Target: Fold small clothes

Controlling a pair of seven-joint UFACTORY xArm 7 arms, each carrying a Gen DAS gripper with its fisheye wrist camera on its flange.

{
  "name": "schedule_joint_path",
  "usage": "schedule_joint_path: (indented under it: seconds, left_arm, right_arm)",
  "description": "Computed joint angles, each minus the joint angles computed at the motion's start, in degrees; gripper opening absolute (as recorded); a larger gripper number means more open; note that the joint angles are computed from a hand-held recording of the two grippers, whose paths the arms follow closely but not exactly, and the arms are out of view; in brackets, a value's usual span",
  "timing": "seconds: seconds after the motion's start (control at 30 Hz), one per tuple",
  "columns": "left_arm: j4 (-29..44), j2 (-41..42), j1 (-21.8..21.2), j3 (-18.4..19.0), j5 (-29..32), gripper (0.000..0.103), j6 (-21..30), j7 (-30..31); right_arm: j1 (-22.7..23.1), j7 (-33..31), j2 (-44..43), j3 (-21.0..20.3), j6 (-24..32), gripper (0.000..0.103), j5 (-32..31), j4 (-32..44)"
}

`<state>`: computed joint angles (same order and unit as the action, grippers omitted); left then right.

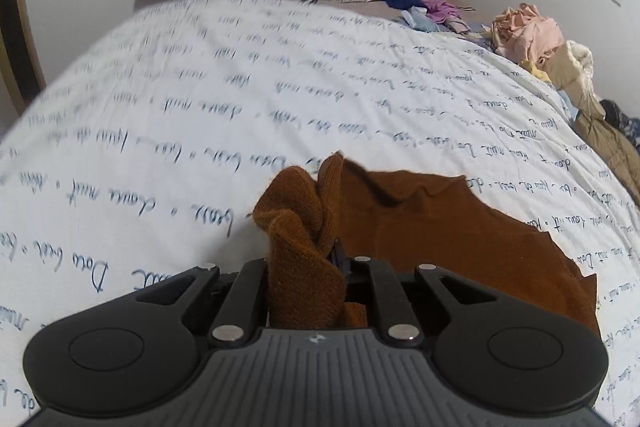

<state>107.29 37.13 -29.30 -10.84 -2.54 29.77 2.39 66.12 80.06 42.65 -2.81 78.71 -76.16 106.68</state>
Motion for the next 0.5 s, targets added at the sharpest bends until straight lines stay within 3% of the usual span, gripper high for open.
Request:
schedule_joint_path:
  seconds: [0.2,0.5]
  left_arm:
    - [-0.9,-1.5,-6.5,4.3,8.1,0.012,-2.0,-5.5]
    - [3.5,0.7,-12.3,5.1,14.8,0.012,-0.2,-9.1]
  right_arm:
    - [0.3,6.1,-5.6,1.6,4.0,0.011,-1.8,-8.5]
    - [-2.3,14.1,-12.0,7.0,9.3,0.010,-2.2,-18.6]
